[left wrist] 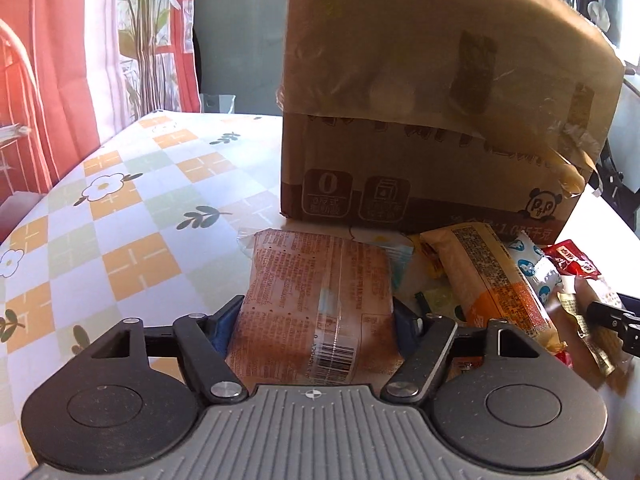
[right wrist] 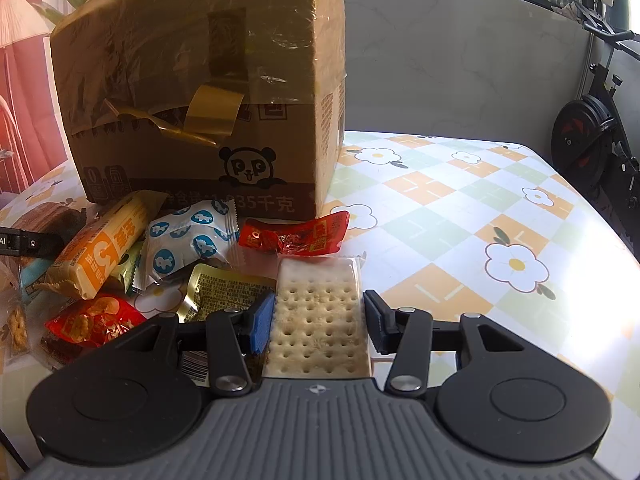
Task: Organize snacks
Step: 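Grasp the pink bread pack with the left tool while the right tool reaches the cracker pack, then lift the pink bread pack and cracker pack and carry both over the floor box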
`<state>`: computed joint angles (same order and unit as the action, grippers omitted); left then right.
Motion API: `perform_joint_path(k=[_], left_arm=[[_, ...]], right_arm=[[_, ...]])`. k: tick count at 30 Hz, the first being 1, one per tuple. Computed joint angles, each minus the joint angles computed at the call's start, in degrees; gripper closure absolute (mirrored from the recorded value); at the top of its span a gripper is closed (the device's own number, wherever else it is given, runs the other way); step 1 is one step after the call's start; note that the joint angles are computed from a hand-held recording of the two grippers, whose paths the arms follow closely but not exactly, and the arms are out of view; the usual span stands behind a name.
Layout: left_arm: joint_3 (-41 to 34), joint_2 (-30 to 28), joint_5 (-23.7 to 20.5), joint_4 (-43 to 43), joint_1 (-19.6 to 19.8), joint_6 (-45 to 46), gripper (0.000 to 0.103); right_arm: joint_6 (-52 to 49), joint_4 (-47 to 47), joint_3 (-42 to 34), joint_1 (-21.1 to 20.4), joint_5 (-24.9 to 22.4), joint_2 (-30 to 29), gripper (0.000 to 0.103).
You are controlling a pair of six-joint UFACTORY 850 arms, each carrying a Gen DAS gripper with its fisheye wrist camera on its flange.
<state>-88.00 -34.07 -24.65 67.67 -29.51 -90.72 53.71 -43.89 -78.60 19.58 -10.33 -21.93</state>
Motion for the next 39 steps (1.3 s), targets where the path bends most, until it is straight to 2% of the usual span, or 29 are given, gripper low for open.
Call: perform_joint_path(k=[5,11,14,22,26,32,39], left_arm=[[1.55,1.14,-0.67,2.81,0.04,-5.86,0.029],[2.83,2.27,-3.39,8.92,-0.16,-14.72,0.03],[2.87,2.4,-4.85,9.38,-0.34,-16.11,0.03],[3.13,2.85,-4.33,9.42,-0.62,-16.04,0.03],[4.11,3.71,-3.21,12.79,-1.1,-18.0,0.03],[6.43,6.16,-2.49,21.89,-1.82,-23.8,0.03],[5.71,7.26,-2.03,26.72,-2.57,-23.45,0.03]], right_arm=[[0.1,-0.06,0.01,0.02,0.01,0.0,0.053],[0.22,-0.2,0.02,0.03,-0.01,0.0,0.053],[0.27,-0.26,0.02,0.03,-0.01,0.0,0.053],[0.38,-0.63,0.03,0.09,-0.17,-0.01,0.053],[0.43,-1.27,-0.08,0.32,-0.76,-0.07,0.053],[-7.56,6.18,0.96,0.55,-1.03,1.68,0.054],[6.36,-6.91,2.67,0.39,0.17,5.92,0.054]])
